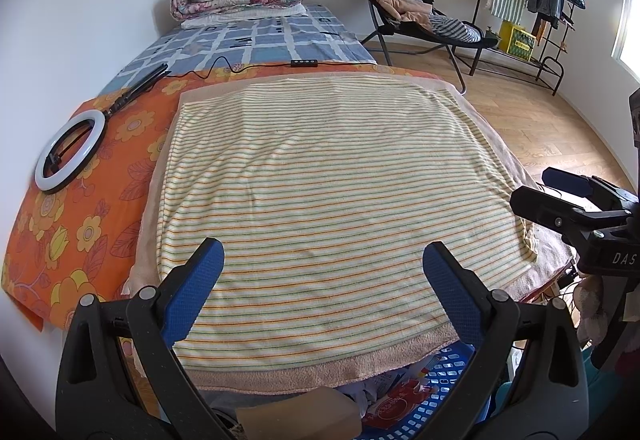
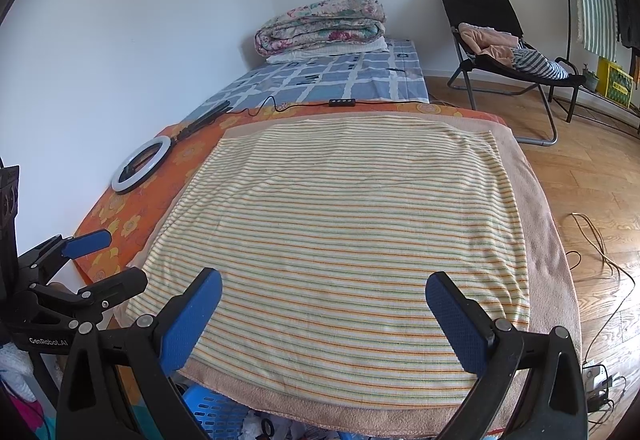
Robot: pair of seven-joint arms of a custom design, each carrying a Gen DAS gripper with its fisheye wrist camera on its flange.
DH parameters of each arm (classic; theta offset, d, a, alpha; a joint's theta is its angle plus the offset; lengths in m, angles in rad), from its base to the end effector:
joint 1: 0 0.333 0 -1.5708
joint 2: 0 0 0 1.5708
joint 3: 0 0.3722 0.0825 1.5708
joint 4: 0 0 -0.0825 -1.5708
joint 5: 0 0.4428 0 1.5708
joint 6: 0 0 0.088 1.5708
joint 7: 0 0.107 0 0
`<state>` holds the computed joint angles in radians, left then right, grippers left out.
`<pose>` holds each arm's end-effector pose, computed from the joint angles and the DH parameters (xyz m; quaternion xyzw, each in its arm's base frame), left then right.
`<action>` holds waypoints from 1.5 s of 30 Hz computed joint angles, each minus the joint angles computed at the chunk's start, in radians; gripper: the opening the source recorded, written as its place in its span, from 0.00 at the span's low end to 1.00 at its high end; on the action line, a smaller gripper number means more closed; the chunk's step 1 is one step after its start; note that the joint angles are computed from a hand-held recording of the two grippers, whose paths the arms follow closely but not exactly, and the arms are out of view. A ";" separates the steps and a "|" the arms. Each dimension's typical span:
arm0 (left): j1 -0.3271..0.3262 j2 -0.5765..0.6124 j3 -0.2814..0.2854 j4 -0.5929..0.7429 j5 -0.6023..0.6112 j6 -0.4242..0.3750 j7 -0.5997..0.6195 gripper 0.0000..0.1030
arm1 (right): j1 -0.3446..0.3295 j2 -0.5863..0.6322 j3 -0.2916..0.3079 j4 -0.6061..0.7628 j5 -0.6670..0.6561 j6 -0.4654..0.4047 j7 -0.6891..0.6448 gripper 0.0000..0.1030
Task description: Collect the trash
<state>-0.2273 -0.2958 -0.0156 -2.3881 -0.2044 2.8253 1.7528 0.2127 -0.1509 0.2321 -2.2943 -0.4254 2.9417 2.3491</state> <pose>0.5186 -0.1186 0.5425 -0.5696 0.7379 -0.3023 0.1992 0.5082 0.2776 0.5229 -0.6682 0.6284 -0.1975 0.3459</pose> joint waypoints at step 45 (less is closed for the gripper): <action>0.019 -0.008 -0.016 -0.023 0.060 0.028 -0.047 0.98 | 0.026 0.013 -0.007 0.005 0.001 -0.018 0.040 1.00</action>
<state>-0.2080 -0.3042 -0.0313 -2.4112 -0.1439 2.8536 1.7062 0.2390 -0.1384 0.2247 -2.2898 -0.4247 2.9233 2.3886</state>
